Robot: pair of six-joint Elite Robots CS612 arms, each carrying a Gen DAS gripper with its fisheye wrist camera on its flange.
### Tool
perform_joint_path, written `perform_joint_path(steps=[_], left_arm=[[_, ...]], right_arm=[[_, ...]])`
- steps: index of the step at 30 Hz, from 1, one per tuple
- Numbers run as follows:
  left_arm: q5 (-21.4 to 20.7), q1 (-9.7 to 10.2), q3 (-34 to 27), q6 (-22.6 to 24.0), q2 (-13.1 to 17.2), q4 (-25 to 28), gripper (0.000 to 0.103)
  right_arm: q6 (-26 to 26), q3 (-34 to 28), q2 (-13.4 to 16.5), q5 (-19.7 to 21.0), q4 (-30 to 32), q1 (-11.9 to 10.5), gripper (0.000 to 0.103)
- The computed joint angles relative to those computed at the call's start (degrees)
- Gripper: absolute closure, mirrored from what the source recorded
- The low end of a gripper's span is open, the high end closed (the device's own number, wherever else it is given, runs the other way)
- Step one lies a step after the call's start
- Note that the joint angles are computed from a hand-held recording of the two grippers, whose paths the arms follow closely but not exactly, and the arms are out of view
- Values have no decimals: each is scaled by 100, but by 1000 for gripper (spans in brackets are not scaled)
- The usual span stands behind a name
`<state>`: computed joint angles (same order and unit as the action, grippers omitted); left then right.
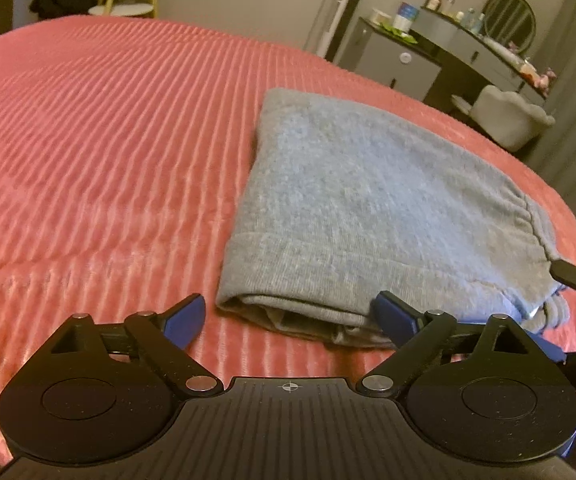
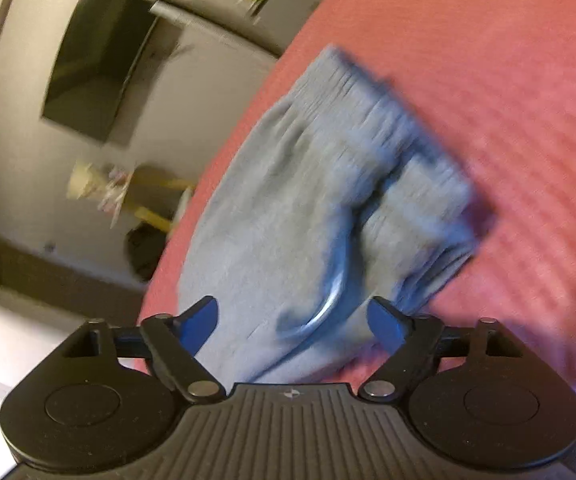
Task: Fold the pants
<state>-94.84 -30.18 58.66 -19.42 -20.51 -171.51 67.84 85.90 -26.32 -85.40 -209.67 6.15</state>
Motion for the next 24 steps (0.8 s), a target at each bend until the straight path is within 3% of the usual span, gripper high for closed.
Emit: perform_joint_path(steps=[2,5,10,13,14,18,20,24], left_arm=[[75,-13,-7,21,4,14,7],[131,-16,4,-53,3,3,6],[124,11,0,-218,-15,126,6],[373,-17,86,-268,-70,162,6],[491,-33,119,-255,-96,225,6],[1007,-112,90,-292,-169,987,7],[1155,-157,144,-161,-207,1042,7],[1323,-249,462,241,-327,600,7]], right_arm=[[13,-48,21,92,76,0,17],[-117,-58,-11,-249,295,48,18],[280,137,-73,-782,67,65,18],[567,255,-260,-1847,858,214,17],[562,272,-272,-1959,853,229,16],[-284,163,-246,-2464,729,406,9],[-844,103,-221,-2399,521,453,7],[-1499,143,-338,-1678,712,428,5]])
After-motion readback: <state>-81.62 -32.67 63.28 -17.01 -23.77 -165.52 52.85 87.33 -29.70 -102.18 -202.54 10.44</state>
